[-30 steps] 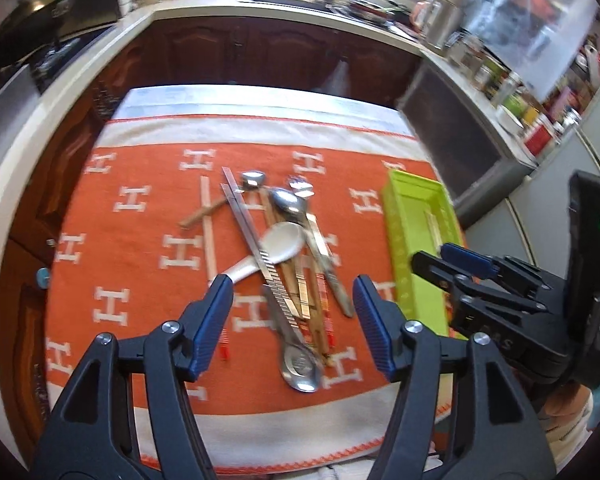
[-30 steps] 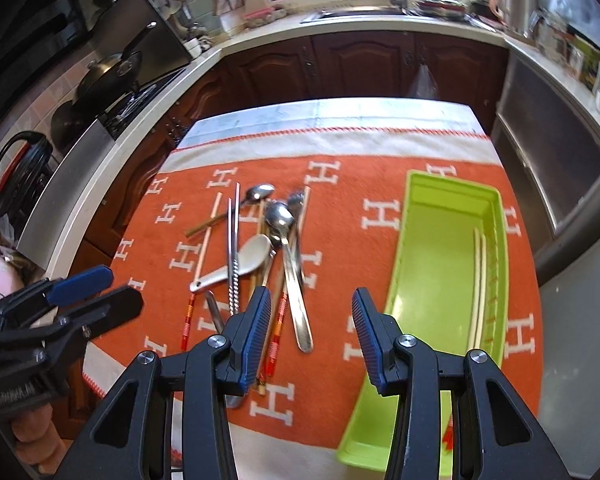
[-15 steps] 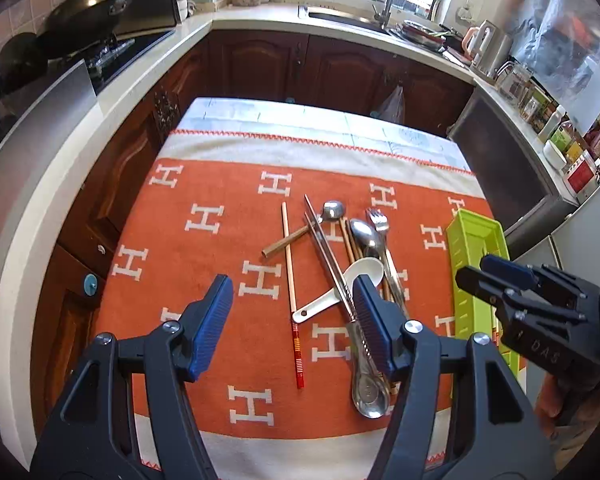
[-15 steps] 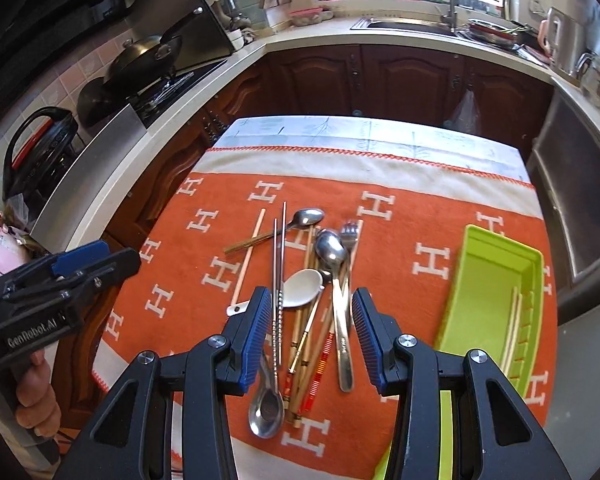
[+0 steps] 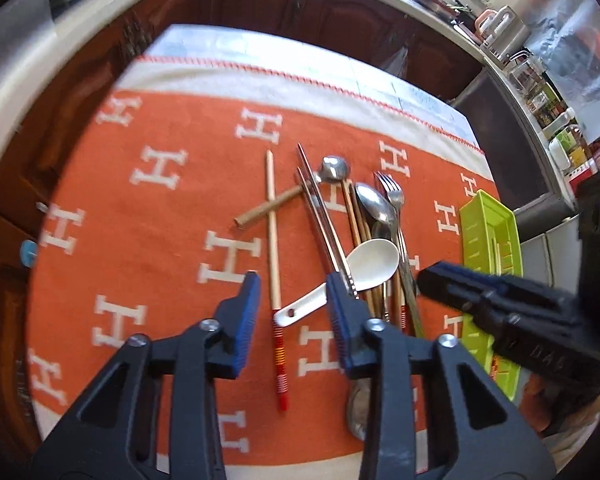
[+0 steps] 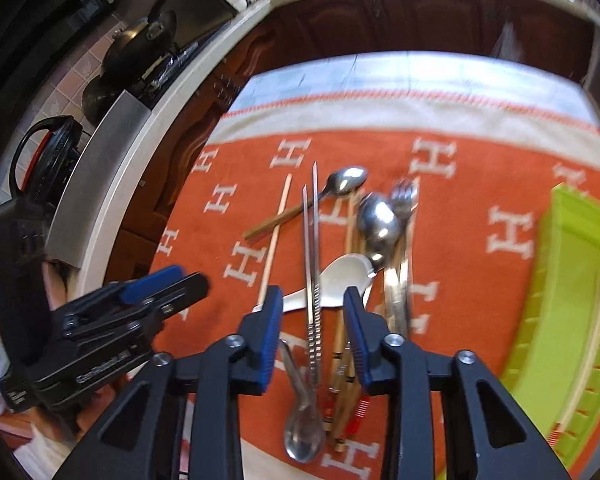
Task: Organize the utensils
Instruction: 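Grasp a metal chopstick with the right tool while the left tool grasps another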
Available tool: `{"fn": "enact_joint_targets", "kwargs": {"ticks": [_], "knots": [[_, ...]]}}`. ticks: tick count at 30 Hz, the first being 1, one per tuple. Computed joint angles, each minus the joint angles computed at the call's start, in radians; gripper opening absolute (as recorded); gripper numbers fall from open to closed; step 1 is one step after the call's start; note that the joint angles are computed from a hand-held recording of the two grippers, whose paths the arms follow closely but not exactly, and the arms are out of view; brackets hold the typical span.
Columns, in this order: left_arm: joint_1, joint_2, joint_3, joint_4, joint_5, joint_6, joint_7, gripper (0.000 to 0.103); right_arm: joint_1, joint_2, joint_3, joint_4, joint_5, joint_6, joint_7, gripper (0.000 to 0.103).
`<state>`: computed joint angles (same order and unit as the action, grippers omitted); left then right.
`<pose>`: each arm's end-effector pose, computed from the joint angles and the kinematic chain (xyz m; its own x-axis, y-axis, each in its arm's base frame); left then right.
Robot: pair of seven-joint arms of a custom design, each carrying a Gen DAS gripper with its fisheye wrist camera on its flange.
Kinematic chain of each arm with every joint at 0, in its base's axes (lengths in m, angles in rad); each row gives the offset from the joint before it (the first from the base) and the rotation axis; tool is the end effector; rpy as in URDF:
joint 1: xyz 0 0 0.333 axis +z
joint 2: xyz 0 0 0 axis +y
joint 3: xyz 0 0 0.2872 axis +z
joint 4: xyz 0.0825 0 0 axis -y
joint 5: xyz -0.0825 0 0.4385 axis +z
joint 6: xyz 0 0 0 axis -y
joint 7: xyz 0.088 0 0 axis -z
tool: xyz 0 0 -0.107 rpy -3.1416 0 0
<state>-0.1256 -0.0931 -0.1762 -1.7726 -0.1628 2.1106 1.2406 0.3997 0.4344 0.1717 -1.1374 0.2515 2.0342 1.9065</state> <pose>0.5938 -0.1968 0.6002 0.0272 -0.9623 0.2705 -0.9317 -0.1225 -0.3419 0.6475 0.3968 0.5908 0.1987 -0.8752 -0.4411 -0.9519 -0.0652 -0.2993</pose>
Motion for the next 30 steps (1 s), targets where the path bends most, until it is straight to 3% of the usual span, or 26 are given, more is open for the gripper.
{"fn": "enact_joint_targets", "kwargs": {"ticks": [16,19,22,30], "knots": [[0.002,0.106,0.009,0.052,-0.015,0.002,-0.011,0.026,-0.004,0.209,0.03,0.165,0.079,-0.092,-0.02,0.021],[0.005,0.101,0.01,0.044,-0.019,0.003,-0.009,0.026,-0.006,0.235,0.036,0.193,0.093,-0.106,-0.025,0.018],[0.006,0.099,0.011,0.039,-0.021,0.003,-0.009,0.026,0.001,0.264,0.036,0.226,0.096,-0.12,-0.016,0.007],[0.008,0.118,0.011,0.051,-0.031,0.002,-0.007,0.026,-0.017,0.149,0.04,0.061,0.123,-0.034,-0.044,0.006]]}}
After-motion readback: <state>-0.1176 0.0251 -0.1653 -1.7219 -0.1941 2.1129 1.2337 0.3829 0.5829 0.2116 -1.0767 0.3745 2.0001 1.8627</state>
